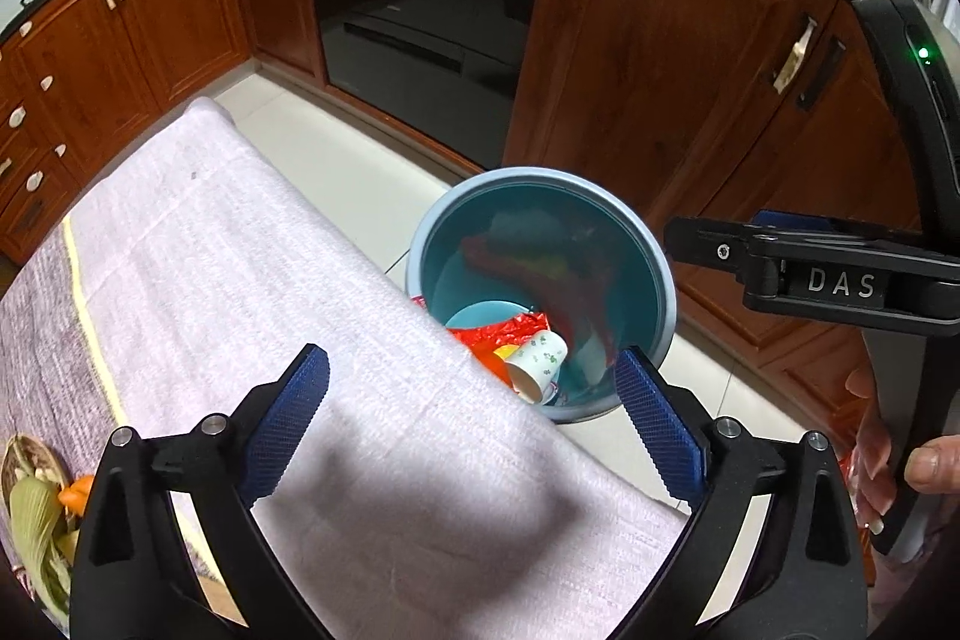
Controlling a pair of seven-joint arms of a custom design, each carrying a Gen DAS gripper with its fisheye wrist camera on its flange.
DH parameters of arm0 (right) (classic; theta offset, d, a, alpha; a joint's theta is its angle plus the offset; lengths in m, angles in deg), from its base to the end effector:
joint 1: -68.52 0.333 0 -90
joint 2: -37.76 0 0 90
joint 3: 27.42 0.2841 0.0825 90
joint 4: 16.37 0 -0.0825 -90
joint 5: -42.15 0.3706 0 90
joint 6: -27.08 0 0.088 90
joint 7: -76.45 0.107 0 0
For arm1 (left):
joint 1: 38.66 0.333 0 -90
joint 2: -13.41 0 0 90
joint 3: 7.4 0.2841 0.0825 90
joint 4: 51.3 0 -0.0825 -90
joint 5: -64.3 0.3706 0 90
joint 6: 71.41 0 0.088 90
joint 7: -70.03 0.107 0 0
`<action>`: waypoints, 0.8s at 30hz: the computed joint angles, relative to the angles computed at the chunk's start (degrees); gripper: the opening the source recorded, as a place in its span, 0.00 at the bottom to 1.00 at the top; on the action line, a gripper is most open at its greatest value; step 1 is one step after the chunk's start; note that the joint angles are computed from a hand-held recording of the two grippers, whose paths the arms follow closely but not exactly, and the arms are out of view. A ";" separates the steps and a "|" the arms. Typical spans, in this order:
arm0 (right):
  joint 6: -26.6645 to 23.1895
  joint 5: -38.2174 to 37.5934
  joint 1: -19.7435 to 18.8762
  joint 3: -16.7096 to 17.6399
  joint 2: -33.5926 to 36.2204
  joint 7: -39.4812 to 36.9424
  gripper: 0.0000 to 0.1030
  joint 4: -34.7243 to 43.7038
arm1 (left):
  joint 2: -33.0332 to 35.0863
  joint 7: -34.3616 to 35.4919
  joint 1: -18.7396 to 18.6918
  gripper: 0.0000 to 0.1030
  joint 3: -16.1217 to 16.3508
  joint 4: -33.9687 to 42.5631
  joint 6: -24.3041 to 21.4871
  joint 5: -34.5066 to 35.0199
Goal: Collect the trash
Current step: 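Move both tools back toward the table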
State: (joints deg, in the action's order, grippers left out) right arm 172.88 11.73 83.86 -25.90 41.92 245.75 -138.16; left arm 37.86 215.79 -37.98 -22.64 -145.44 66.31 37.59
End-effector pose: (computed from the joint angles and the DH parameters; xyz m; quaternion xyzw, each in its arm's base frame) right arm 0.5431 0.1711 0.3874 -0.4092 0.8785 -0.1725 0.1760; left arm 0.6582 -0.1518 0.3900 -0.3204 0.9037 -0.2791 0.0521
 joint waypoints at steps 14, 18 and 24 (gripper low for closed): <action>-3.57 0.34 5.61 1.78 5.97 -2.89 0.90 11.08 | -6.50 2.19 6.79 0.96 4.57 -4.12 -1.52 -4.76; -6.17 1.30 8.48 2.08 9.78 -5.75 0.90 17.47 | -8.35 4.36 9.51 0.96 6.08 -5.59 -1.44 -6.59; -10.45 2.57 13.55 2.26 17.16 -10.90 0.90 29.37 | -11.44 8.79 13.34 0.96 8.97 -8.74 -0.53 -8.81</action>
